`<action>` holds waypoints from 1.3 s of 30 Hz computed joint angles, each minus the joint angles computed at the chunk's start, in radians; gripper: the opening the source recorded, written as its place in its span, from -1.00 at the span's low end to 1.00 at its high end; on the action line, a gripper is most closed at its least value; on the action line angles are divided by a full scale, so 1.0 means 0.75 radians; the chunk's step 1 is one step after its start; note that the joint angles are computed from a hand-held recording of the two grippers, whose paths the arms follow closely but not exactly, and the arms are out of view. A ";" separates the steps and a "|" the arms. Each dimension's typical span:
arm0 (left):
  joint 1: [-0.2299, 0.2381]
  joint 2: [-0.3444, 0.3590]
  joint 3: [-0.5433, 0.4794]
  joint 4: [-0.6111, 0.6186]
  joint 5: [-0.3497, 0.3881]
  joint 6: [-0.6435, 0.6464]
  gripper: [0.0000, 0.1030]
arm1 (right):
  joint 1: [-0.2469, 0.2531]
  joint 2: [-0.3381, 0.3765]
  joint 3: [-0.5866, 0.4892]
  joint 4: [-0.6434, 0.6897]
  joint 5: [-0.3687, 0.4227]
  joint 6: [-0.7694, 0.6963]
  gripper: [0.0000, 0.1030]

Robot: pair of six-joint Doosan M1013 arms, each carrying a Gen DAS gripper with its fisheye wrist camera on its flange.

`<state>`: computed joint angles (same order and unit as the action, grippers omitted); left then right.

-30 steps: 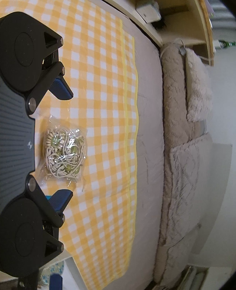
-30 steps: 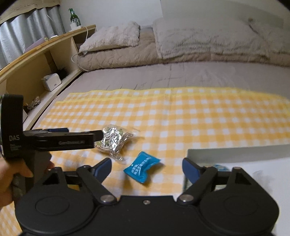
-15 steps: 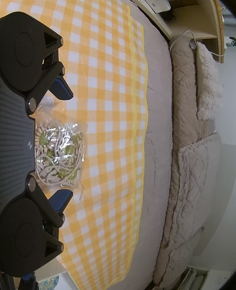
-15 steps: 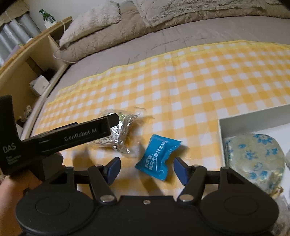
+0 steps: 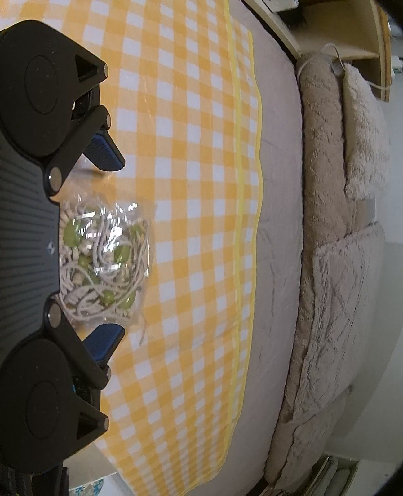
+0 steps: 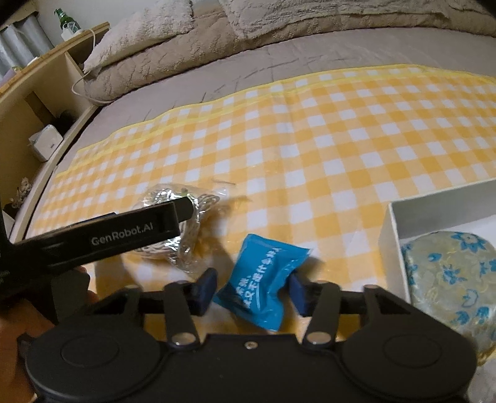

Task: Organize soft objects
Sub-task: 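Grasp the bagged green-and-white cord with the left tool while the right grasps the blue packet, then lift both items and carry them toward the white box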

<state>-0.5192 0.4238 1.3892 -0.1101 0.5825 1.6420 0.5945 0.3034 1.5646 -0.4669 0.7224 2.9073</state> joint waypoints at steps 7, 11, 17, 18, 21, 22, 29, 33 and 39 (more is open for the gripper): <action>-0.012 0.018 -0.028 -0.009 0.077 0.033 1.00 | -0.004 -0.019 0.023 0.041 -0.034 -0.174 -0.26; -0.018 0.020 -0.032 0.037 0.099 0.011 0.77 | -0.002 -0.023 0.025 0.059 -0.037 -0.230 -0.27; -0.009 0.012 -0.033 0.002 0.119 0.007 0.53 | 0.002 -0.025 0.025 0.071 -0.034 -0.248 -0.28; -0.007 0.009 -0.032 -0.007 0.122 -0.005 0.52 | 0.004 -0.027 0.026 0.065 -0.035 -0.244 -0.28; -0.002 -0.002 -0.032 -0.020 0.130 -0.042 0.48 | 0.009 -0.036 0.032 0.050 -0.037 -0.228 -0.28; -0.001 -0.009 -0.029 -0.019 0.127 -0.052 0.48 | 0.012 -0.041 0.035 0.045 -0.040 -0.224 -0.28; 0.006 -0.076 0.006 -0.007 0.103 -0.145 0.47 | 0.037 -0.082 0.049 -0.011 -0.039 -0.193 -0.28; 0.001 -0.123 0.035 0.009 0.085 -0.194 0.47 | 0.059 -0.109 0.051 -0.068 -0.029 -0.169 -0.28; -0.006 -0.191 0.069 0.004 0.075 -0.225 0.47 | 0.087 -0.170 0.076 -0.180 -0.001 -0.106 -0.28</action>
